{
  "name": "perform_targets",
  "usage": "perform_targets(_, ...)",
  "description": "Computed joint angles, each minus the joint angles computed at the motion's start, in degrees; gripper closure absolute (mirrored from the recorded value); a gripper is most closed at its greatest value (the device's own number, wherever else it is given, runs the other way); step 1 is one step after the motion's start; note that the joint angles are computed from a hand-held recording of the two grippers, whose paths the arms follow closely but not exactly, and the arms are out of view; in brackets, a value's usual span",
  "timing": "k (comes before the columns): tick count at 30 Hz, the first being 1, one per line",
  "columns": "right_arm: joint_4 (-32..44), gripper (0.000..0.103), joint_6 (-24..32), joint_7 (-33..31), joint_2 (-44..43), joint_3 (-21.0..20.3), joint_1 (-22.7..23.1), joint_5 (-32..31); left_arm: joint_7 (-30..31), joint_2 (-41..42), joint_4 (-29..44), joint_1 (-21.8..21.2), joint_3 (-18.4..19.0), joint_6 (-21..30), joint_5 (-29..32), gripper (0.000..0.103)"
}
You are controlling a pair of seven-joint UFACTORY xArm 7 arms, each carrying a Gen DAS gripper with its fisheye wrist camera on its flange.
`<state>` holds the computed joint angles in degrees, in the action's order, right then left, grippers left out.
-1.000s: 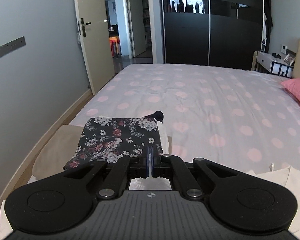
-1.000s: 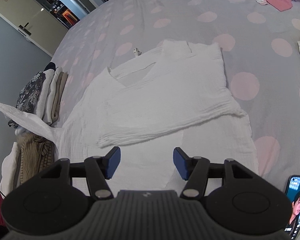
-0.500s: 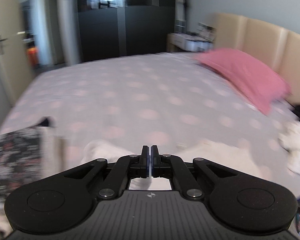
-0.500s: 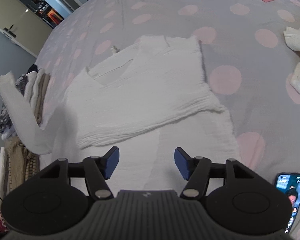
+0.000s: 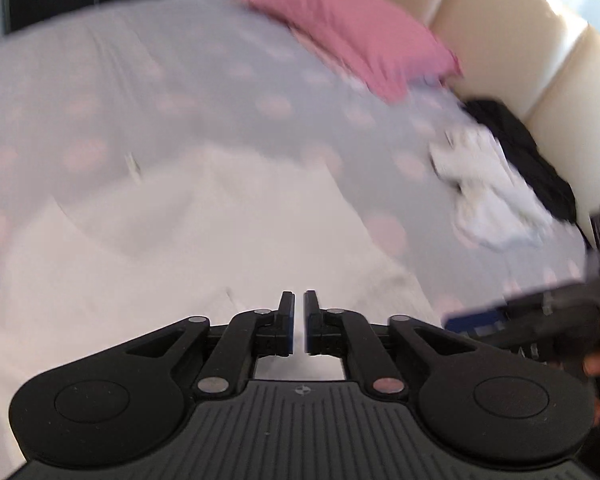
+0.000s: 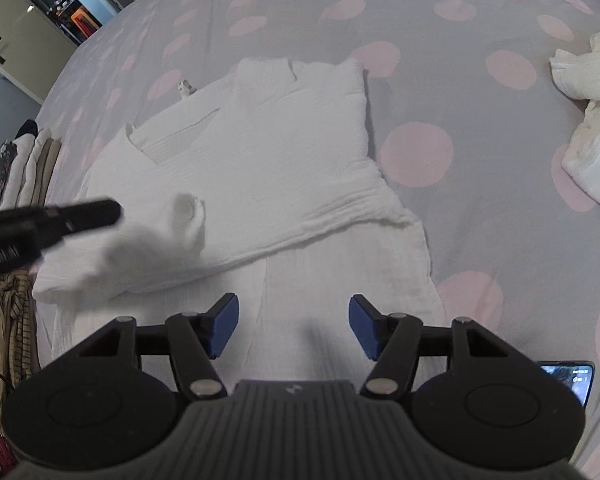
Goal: Fold clothes
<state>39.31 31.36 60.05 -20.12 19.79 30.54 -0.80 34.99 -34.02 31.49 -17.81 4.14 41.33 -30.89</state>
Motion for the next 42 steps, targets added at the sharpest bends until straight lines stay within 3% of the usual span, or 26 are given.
perform_targets(2,0.0,0.039,-1.2,-0.4,0.8,0.1,0.3,0.1,1.1,-1.5,-1.6,0.6,0.3,0.8,1.2,0.075)
perform_targets(12,1.8,0.043,-11.0,-1.7,6.8,0.4,1.3,-0.9,3.4,-4.6,-0.5,13.6,7.0,4.4,10.1,0.073)
perform_targets(18,6.6,0.044,-14.0,1.4,13.3,1.3,-1.2,-10.0,5.6,-5.0,0.2,20.6,10.1,5.0,13.7,0.062)
perform_targets(26,14.9,0.044,-15.6,8.1,24.0,-2.7,2.0,-20.1,13.8,-3.6,-5.1,27.8,12.4,3.7,19.9,0.066)
perform_targets(31,19.1,0.044,-15.0,8.4,28.2,-5.4,5.5,-21.7,21.1,-2.7,-8.2,28.6,13.8,2.5,19.4,0.068)
perform_targets(41,20.1,0.044,-18.0,13.4,31.5,-9.6,8.9,-22.9,27.8,0.5,-7.7,23.6,17.0,-1.2,4.2,0.068)
perform_targets(42,20.4,0.046,-18.3,14.7,31.9,-10.3,9.6,-23.8,27.4,1.2,-7.6,23.7,16.4,-1.8,3.5,0.075)
